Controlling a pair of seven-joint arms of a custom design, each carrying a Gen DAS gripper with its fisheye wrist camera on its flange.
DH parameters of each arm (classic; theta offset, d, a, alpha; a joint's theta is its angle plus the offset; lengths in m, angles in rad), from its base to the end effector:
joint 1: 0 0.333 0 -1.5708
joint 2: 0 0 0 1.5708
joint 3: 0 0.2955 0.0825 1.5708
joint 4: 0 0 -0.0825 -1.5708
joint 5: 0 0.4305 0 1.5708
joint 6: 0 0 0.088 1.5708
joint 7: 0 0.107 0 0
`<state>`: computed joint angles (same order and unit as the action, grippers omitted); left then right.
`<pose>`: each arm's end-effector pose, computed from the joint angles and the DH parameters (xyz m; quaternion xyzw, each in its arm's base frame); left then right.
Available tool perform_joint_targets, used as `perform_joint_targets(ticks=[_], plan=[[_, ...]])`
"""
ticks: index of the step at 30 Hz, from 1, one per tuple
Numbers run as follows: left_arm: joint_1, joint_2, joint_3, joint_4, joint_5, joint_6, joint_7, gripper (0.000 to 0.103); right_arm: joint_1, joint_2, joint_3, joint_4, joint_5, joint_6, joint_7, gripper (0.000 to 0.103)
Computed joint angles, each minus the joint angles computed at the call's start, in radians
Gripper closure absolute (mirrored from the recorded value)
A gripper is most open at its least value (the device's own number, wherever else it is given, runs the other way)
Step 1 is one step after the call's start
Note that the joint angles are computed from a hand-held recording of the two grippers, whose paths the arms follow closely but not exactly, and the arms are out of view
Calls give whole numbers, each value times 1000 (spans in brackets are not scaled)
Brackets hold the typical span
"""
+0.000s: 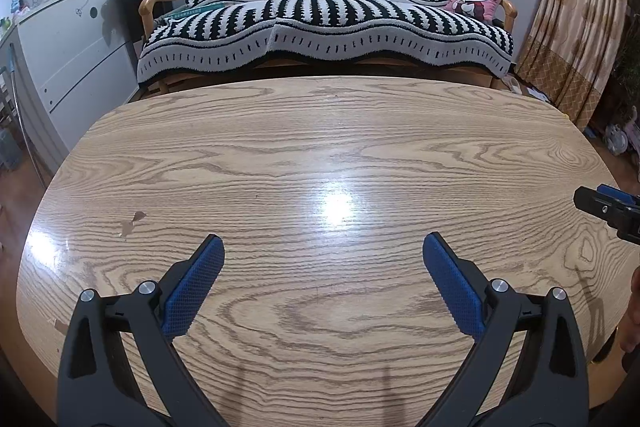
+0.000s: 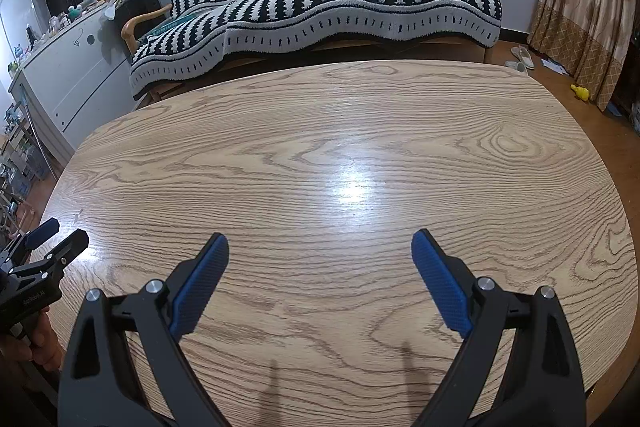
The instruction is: Collect trash
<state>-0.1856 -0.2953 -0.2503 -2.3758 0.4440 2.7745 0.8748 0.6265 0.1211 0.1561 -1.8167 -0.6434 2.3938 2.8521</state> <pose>0.4839 -0.2505 0.4656 -0.6185 0.6949 -0.2741 0.2437 0.4850 0.4703 0.4840 -0.6232 0.7074 -0.1929 0.2719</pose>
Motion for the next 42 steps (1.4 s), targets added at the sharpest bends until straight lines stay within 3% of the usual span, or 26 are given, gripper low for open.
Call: perform_joint_targets(ticks=[42], plan=[[-18, -25, -5, -10, -1, -41, -24, 7, -1, -5, 2, 3, 8, -11, -11, 14]])
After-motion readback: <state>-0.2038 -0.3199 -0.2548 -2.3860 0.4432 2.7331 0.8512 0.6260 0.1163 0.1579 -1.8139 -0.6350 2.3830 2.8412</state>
